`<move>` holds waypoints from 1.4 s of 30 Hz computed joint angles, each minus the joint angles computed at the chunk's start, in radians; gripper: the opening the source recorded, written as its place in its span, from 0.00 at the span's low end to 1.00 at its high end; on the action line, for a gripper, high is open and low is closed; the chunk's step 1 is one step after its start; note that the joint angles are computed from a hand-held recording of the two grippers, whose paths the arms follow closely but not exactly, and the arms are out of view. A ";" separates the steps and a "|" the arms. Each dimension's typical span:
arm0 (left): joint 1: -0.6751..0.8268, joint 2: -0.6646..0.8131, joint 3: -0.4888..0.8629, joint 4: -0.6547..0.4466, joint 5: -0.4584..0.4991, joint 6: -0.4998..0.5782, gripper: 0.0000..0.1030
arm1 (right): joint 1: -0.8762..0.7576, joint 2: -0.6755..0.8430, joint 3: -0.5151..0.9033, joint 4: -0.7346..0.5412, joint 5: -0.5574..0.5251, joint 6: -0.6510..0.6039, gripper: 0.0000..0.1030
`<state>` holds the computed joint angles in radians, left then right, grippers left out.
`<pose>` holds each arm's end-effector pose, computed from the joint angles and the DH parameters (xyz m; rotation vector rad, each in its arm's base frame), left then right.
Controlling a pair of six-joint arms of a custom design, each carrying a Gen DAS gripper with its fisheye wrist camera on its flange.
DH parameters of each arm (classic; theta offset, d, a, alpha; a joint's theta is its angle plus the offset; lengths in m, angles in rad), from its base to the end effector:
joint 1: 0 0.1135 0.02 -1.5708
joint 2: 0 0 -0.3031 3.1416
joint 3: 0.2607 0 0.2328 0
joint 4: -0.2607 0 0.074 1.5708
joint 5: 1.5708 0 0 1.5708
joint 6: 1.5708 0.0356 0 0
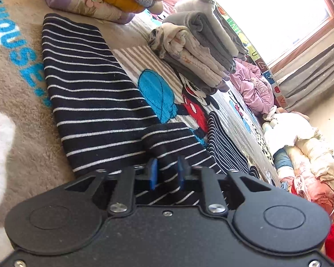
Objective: Fold clothes
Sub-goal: 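Grasp the striped garment end with the left gripper and lift it, then fold the lifted end over the garment toward the right gripper and press down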
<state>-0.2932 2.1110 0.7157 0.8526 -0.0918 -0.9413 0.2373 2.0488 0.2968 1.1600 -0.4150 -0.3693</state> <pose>0.3532 -0.1032 0.1059 -0.7465 2.0453 -0.6299 0.2555 0.0766 0.0911 -0.8582 1.9481 0.3701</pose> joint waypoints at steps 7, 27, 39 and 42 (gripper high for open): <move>-0.004 -0.079 0.011 0.077 -0.052 0.117 0.00 | 0.003 -0.016 0.000 -0.039 -0.001 -0.022 0.96; -0.155 -0.036 0.443 -0.259 0.017 0.171 0.00 | -0.090 -0.063 0.010 -0.109 -0.135 -0.008 0.95; -0.218 0.312 1.193 -0.812 0.044 0.151 0.00 | -0.189 -0.066 0.075 -0.282 -0.290 0.040 0.96; -0.225 0.422 1.412 -0.965 0.037 0.163 0.00 | -0.207 -0.068 0.080 -0.297 -0.325 0.048 0.96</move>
<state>-0.5179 2.5329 2.1277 -0.1124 -0.0551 -0.7784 0.0308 1.9811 0.3767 0.8629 -0.7397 -0.3218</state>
